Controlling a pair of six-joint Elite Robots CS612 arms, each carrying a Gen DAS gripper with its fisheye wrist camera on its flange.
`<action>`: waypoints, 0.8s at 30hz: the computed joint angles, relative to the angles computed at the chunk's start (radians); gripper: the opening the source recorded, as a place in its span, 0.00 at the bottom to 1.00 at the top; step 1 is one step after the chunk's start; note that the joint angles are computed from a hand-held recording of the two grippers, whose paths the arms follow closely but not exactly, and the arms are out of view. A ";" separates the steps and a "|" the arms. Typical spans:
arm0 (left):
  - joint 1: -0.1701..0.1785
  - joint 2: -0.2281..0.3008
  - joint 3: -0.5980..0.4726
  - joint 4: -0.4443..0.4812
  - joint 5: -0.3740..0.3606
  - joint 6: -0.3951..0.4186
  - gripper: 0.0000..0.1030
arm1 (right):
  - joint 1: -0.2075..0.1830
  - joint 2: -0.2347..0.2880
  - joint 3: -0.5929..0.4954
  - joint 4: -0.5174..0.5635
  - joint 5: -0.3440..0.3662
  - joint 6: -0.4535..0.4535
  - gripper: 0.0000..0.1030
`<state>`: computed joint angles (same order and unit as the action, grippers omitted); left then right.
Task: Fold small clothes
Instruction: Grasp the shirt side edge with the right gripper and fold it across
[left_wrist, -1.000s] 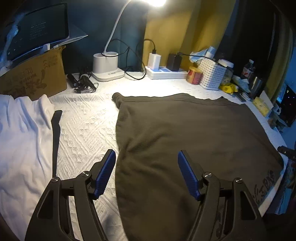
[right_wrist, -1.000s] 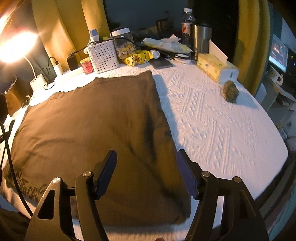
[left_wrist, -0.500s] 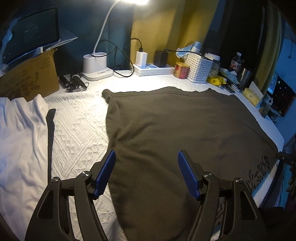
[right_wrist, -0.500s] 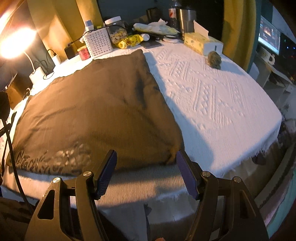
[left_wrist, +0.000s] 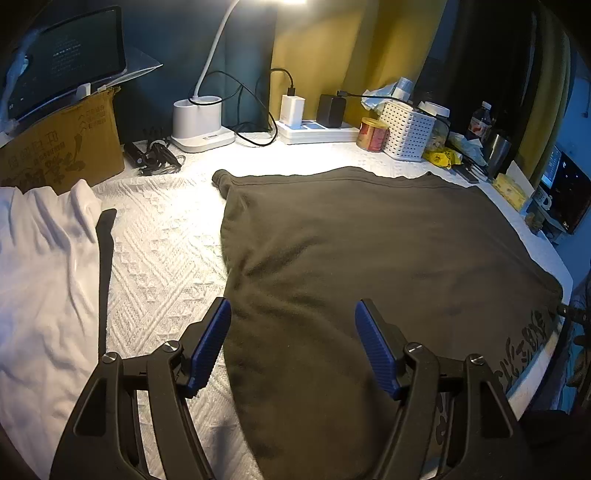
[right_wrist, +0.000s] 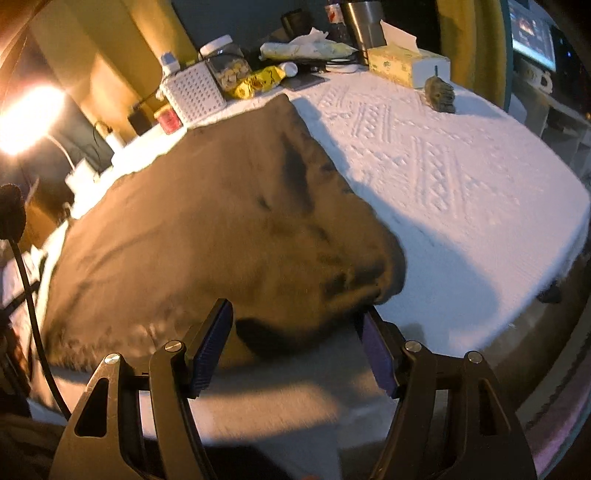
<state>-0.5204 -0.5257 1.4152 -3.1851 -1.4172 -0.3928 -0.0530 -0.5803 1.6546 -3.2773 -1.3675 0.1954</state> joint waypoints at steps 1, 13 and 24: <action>0.000 0.000 -0.002 0.006 0.002 -0.001 0.68 | -0.002 0.007 -0.010 -0.006 0.022 0.018 0.69; 0.009 0.007 -0.041 0.088 0.021 -0.023 0.68 | -0.006 0.083 -0.153 -0.018 0.135 0.084 0.69; 0.020 0.026 -0.095 0.139 0.024 -0.026 0.68 | 0.004 0.131 -0.281 0.062 0.119 0.043 0.69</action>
